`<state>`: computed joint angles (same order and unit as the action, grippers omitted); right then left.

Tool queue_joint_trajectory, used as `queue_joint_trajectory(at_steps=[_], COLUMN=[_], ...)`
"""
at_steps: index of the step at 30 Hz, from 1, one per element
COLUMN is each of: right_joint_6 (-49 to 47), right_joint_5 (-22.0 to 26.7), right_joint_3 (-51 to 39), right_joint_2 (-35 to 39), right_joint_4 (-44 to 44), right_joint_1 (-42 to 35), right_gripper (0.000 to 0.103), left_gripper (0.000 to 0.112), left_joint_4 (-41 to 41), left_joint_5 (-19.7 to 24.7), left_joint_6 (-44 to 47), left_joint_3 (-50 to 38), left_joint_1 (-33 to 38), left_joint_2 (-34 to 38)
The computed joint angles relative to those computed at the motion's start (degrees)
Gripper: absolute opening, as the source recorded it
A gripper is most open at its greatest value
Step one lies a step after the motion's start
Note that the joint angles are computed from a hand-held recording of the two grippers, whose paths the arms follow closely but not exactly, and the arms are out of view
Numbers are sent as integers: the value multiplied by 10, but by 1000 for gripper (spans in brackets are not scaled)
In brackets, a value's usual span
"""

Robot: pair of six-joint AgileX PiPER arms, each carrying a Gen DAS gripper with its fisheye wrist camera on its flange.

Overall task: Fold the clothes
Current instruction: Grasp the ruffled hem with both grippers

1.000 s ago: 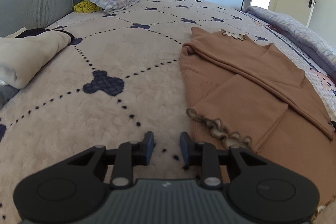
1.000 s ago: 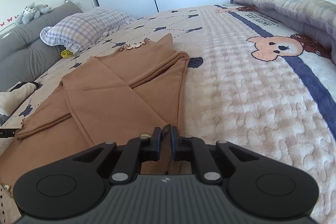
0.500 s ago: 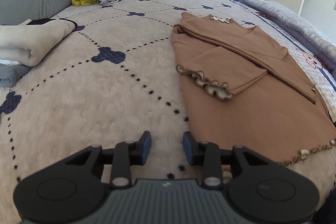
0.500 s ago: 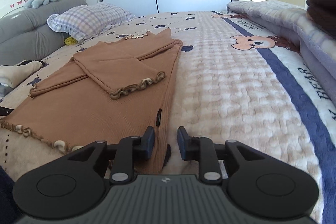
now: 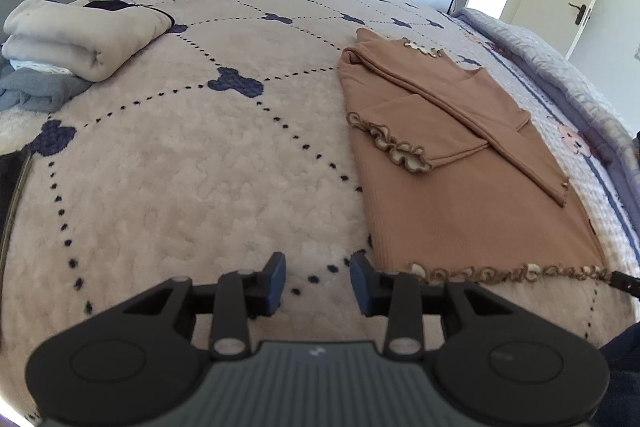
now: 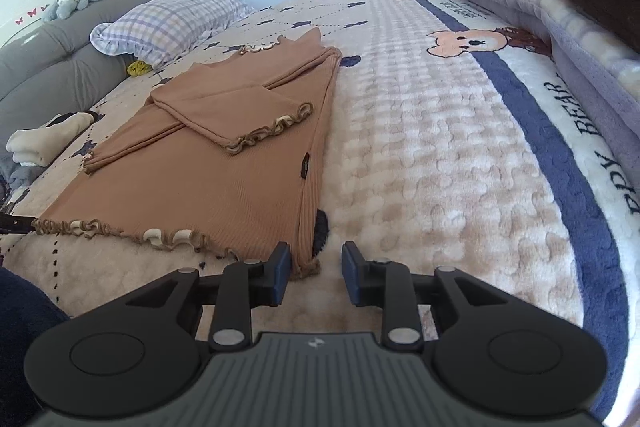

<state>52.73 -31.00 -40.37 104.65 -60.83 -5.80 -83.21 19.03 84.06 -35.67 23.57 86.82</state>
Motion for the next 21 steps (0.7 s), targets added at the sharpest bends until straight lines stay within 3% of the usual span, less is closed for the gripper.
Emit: queue_joint_trajectory(at_steps=[5, 9, 13, 16, 18, 21], right_joint_6=[104, 234, 397, 411, 389, 384], right_joint_5=[5, -60, -131, -126, -123, -121], right_joint_3=[-1, -22, -58, -60, -49, -49], right_joint_2=[-22, -11, 41, 53, 48, 49], right_joint_4=[-61, -132, -171, -166, -149, -142], right_joint_1=[-9, -34, -71, -71, -66, -60], right_gripper=[36, 43, 48, 41, 40, 37], left_gripper=[43, 50, 50, 49, 44, 18], left_joint_4=[-36, -57, -98, -121, -135, -143], left_joint_5=[69, 101, 155, 132, 117, 99], left_joint_6=[16, -5, -35, -13, 12, 27], left_joint_3=[2, -18, -32, -31, -29, -28], left_joint_1=[12, 0, 18, -1, -12, -14], left_joint_2=[-6, 27, 81, 86, 84, 85])
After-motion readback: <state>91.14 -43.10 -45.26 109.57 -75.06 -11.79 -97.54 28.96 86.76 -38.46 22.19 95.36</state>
